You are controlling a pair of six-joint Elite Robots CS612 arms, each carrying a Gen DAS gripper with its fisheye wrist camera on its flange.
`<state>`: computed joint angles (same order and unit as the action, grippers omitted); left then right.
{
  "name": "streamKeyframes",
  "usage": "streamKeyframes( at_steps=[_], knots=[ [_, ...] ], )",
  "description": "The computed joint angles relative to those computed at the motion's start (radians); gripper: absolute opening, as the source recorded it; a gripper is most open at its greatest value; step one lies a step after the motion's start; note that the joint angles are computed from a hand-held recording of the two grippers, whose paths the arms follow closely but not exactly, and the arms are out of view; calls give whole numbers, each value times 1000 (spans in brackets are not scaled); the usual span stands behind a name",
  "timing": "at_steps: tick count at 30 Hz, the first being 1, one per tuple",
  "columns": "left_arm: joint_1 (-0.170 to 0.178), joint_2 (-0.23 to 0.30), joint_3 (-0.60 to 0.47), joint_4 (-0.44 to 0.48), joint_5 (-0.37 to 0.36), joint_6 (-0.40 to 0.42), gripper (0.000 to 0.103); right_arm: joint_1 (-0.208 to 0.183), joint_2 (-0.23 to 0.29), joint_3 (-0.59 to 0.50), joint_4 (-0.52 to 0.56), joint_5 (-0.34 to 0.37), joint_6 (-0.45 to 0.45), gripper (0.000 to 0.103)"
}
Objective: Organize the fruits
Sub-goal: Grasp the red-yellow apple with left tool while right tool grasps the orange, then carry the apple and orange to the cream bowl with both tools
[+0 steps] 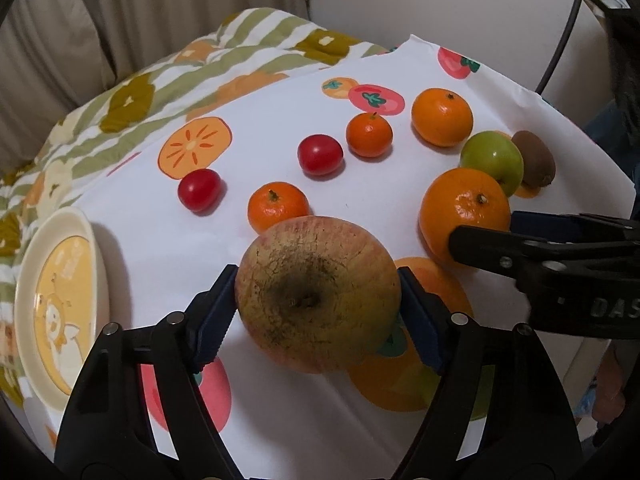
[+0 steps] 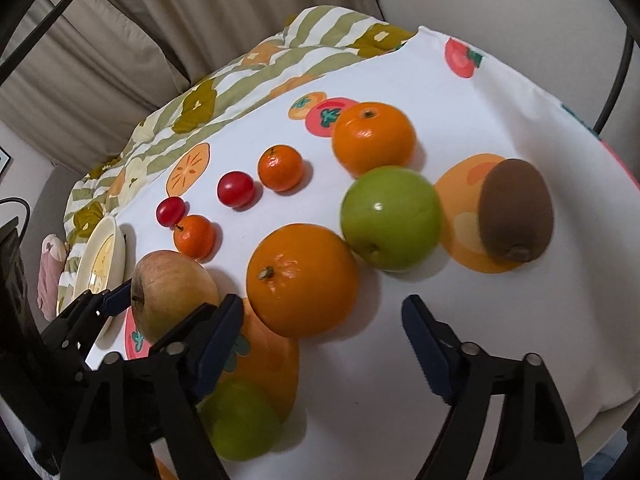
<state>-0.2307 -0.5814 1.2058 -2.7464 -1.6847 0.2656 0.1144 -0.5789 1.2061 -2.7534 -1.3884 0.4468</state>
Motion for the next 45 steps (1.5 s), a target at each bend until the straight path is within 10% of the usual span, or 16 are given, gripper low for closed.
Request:
streamKeyframes(
  at_steps=[21, 45],
  knots=[
    [4, -60, 104, -65, 103, -106, 81, 21, 32, -65, 21, -32, -137, 56],
    [63, -186, 190, -207, 254, -351, 81, 58, 9, -164, 38, 142, -436, 56]
  ],
)
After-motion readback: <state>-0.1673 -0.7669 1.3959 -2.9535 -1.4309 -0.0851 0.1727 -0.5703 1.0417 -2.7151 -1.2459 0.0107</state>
